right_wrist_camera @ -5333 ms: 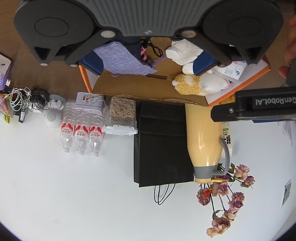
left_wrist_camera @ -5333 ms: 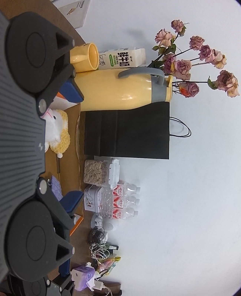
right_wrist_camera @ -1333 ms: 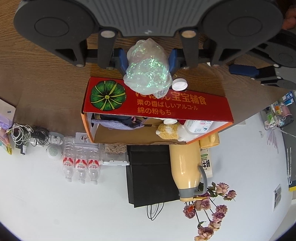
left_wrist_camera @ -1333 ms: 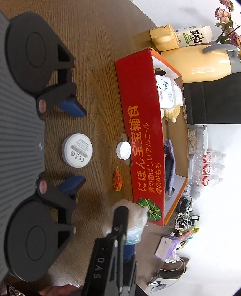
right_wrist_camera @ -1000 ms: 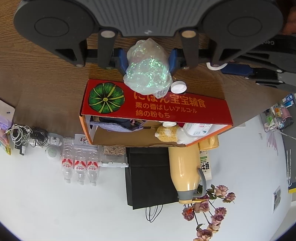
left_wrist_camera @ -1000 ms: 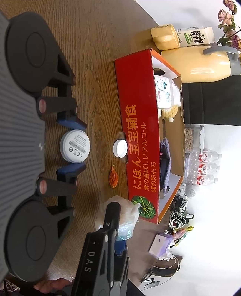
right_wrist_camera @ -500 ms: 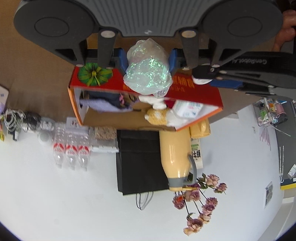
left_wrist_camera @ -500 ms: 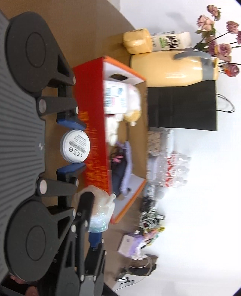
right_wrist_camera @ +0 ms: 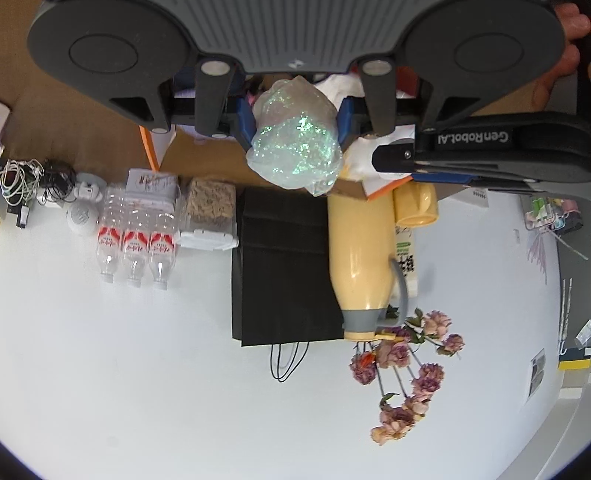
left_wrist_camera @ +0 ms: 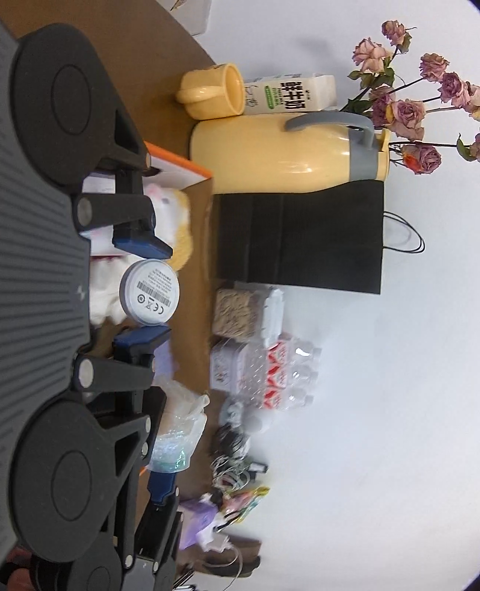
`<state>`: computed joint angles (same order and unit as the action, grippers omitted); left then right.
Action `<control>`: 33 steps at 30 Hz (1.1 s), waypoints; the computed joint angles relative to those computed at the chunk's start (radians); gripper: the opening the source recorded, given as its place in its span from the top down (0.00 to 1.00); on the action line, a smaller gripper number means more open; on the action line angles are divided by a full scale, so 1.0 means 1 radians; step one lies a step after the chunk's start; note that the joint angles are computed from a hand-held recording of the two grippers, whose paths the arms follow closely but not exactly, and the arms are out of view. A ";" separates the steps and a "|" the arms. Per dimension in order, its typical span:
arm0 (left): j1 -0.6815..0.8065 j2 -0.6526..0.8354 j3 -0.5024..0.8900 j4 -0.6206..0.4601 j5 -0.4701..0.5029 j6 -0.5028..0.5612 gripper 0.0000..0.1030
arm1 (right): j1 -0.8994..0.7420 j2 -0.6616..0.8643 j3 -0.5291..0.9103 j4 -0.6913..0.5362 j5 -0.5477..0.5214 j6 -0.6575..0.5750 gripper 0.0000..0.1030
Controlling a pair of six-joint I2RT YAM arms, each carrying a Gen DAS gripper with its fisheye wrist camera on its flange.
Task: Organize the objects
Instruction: 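Carry the plastic bag and round lid over the cardboard box, then open both tools to drop the bag and lid into the box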
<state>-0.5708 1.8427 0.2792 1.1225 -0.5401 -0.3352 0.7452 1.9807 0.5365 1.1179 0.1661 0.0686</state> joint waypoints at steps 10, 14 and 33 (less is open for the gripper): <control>0.137 0.177 0.220 -0.040 0.110 0.017 0.61 | -0.097 0.186 0.267 -0.110 -0.053 0.020 0.59; 0.131 0.210 0.232 -0.029 0.112 0.029 0.61 | -0.108 0.235 0.300 -0.132 -0.057 0.032 0.59; 0.059 0.192 0.177 0.067 -0.092 0.017 0.00 | -0.083 0.208 0.222 -0.068 0.049 0.024 0.00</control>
<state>-0.5113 2.0345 0.4564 1.1899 -0.6324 -0.3186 0.6618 2.1892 0.7583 1.0498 0.2146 0.0925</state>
